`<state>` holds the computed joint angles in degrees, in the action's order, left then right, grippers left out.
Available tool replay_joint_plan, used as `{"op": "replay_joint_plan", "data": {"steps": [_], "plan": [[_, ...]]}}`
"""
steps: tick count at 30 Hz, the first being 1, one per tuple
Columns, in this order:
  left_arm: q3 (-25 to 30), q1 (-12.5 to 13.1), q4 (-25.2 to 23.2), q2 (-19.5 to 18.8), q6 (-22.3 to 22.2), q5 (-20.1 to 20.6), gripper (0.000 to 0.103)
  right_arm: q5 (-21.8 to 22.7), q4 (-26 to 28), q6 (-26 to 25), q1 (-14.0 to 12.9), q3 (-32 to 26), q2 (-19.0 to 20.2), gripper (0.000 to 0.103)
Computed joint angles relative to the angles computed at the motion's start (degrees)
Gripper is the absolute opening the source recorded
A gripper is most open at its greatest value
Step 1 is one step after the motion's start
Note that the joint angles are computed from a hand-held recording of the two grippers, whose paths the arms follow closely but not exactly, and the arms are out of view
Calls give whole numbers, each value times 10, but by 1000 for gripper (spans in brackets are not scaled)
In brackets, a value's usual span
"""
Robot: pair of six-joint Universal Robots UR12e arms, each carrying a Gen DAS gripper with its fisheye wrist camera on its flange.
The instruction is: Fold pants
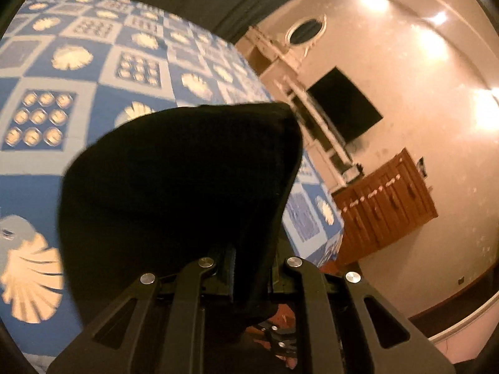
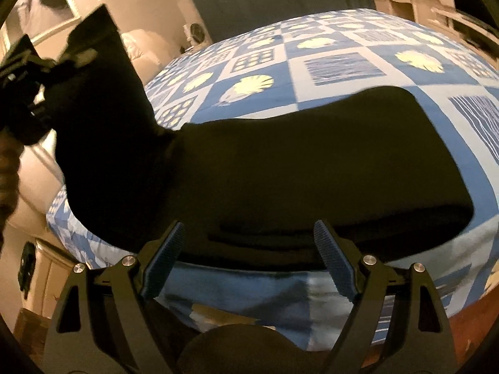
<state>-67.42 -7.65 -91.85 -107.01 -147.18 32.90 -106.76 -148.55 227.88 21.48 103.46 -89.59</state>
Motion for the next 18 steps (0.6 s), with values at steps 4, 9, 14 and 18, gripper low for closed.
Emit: {"op": "replay_joint_plan", "data": {"steps": [4, 9, 14, 18], "plan": [[-18, -29, 29, -5, -19, 36, 13, 5, -17, 32, -11, 27, -18, 85], [-34, -59, 73, -19, -52, 89, 13, 19, -37, 50, -21, 45, -29, 85], [-60, -73, 116, -18, -73, 129, 16, 27, -49, 63, -25, 50, -36, 85], [-84, -66, 140, -8, -86, 90, 30, 38, -64, 82, -30, 58, -48, 85]]}}
